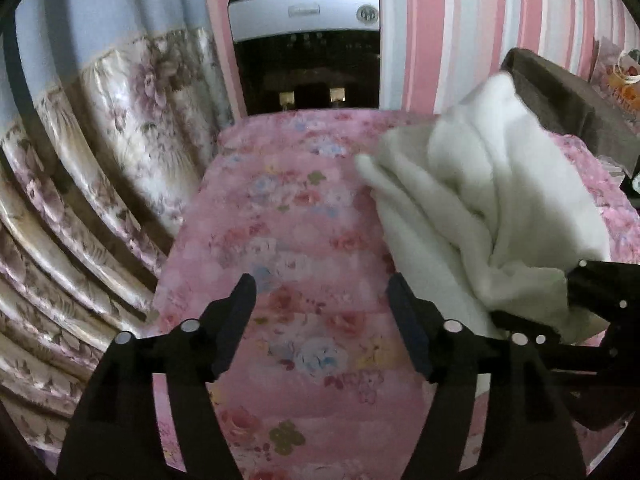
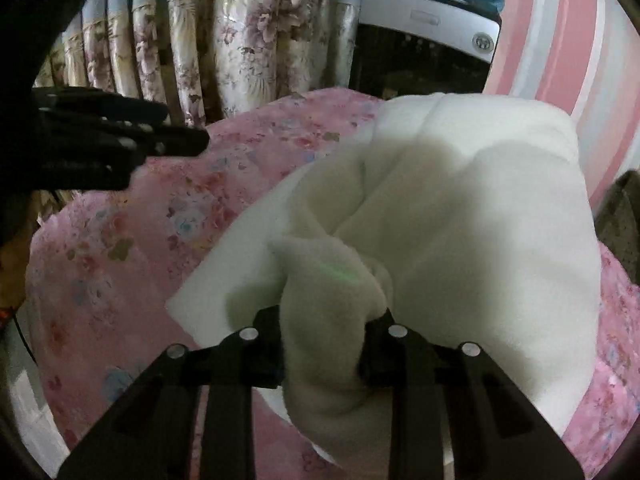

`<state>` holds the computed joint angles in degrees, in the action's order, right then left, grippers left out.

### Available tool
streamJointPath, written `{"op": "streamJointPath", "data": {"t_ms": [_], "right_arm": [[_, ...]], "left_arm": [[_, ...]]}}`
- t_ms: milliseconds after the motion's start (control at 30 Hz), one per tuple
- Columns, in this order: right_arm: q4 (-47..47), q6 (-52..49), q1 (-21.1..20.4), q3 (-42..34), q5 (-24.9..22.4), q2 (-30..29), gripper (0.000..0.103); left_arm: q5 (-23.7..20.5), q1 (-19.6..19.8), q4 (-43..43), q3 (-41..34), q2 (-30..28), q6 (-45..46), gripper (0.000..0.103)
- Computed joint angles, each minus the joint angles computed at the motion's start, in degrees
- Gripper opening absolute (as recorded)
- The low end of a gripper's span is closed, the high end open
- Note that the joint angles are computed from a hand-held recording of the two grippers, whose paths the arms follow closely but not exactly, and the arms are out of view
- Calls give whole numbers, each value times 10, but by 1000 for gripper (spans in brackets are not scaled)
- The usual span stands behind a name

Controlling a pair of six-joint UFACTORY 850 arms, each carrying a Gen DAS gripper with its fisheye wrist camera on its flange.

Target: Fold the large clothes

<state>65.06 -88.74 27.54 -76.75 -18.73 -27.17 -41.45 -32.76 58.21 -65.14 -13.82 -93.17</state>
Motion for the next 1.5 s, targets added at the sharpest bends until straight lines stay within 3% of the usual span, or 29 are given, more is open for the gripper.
{"op": "streamJointPath", "data": {"t_ms": [167, 233, 400, 633, 800, 867, 900, 933, 1033, 1233, 1400, 1500], "right_arm": [[-29, 28, -11, 24, -25, 47, 49], [-4, 8, -24, 40, -52, 76, 58], [81, -48, -79, 62, -79, 128, 67], [97, 60, -153, 1, -99, 65, 71], [49, 171, -164, -47, -131, -3, 70], [56, 181, -156, -64, -158, -30, 52], [67, 172, -156, -63, -164, -33, 48], [78, 162, -154, -62, -165, -35, 41], [93, 136, -145, -58, -172, -32, 28], [64, 91, -112, -34, -171, 2, 18], [7, 85, -82, -42, -82, -24, 18], [16, 90, -91, -50, -103, -25, 17]], "left_arm": [[1, -10, 17, 2, -6, -7, 81], [-5, -18, 27, 3, -3, -17, 86], [-6, -36, 55, 11, 15, -44, 93], [52, -40, 89, -8, 23, -74, 100], [104, -27, -11, -105, -64, 68, 100], [101, -20, -61, -137, -100, 118, 79], [127, -13, -87, -138, -107, 145, 47], [157, -7, -112, -135, -111, 166, 35], [168, -4, -90, -111, -95, 142, 18], [177, -4, -25, -19, -29, 24, 13], [139, -19, 31, -13, -49, -29, 14], [116, -22, 33, -22, -54, -26, 20]]}}
